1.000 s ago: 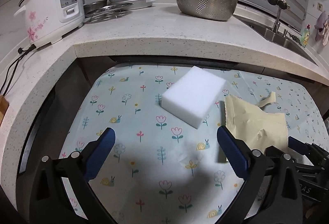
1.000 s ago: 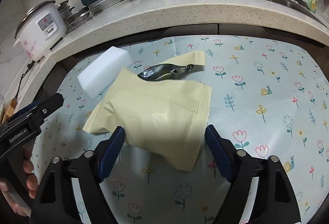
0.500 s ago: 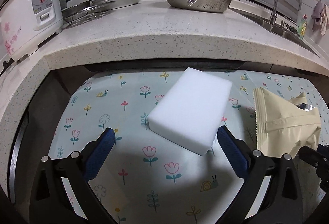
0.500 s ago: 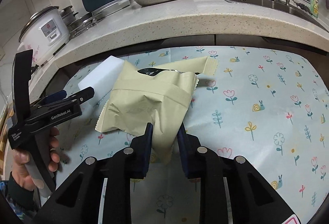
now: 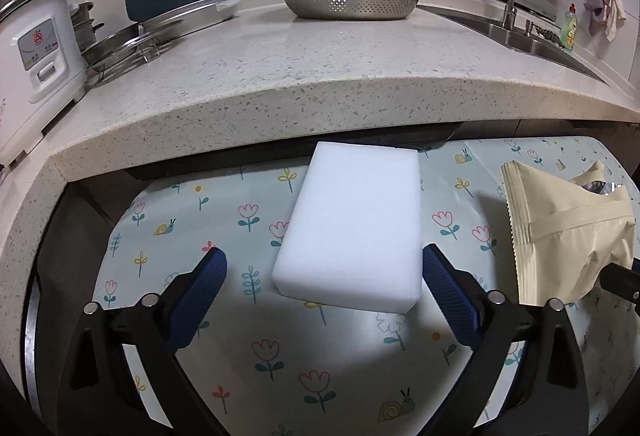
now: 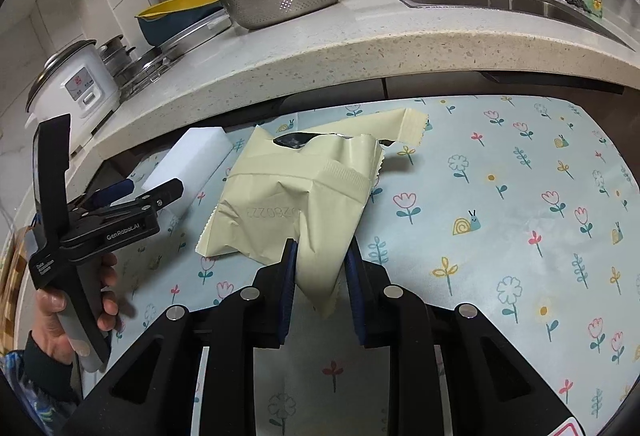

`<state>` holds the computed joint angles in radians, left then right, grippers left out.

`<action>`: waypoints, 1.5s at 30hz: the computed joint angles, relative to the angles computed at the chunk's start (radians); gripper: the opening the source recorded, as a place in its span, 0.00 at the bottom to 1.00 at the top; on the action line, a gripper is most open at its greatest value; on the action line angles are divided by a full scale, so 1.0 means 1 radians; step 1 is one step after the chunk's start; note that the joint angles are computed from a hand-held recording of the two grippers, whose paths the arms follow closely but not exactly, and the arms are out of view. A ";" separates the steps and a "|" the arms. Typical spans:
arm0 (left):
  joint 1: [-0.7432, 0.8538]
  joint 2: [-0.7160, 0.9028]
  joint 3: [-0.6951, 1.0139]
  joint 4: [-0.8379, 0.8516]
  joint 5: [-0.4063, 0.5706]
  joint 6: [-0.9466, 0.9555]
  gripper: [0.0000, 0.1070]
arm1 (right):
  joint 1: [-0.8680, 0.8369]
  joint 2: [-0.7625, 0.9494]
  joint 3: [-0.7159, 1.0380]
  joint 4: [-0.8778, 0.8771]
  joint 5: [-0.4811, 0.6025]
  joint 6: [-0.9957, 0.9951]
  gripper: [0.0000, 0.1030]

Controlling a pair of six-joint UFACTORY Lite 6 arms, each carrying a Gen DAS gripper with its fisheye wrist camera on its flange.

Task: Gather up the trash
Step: 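Grasp the cream bag with the right tool while the left tool grasps the white sponge, then carry the sponge and cream bag over the trash bin with both tools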

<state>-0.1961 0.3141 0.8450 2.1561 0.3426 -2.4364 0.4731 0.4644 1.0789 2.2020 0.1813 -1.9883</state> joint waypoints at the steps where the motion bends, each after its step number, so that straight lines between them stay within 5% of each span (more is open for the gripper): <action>1: 0.008 0.003 0.005 0.053 -0.025 -0.045 0.70 | -0.001 0.000 -0.003 0.005 0.003 -0.005 0.22; 4: -0.017 0.009 0.014 0.007 -0.019 -0.012 0.62 | -0.007 -0.006 -0.016 0.014 0.012 -0.012 0.22; 19: -0.264 -0.201 -0.074 -0.543 0.119 0.324 0.61 | -0.087 -0.261 -0.226 -0.133 0.041 0.124 0.22; 30: -0.674 -0.334 -0.058 -0.946 0.352 0.422 0.61 | -0.265 -0.653 -0.486 -0.716 0.127 0.649 0.18; 37: -0.939 -0.268 0.090 -1.090 0.516 0.405 0.61 | -0.529 -0.941 -0.621 -1.060 0.336 0.888 0.17; 45: -1.121 -0.074 0.399 -1.170 0.654 0.444 0.61 | -1.012 -1.117 -0.648 -1.194 0.720 0.801 0.17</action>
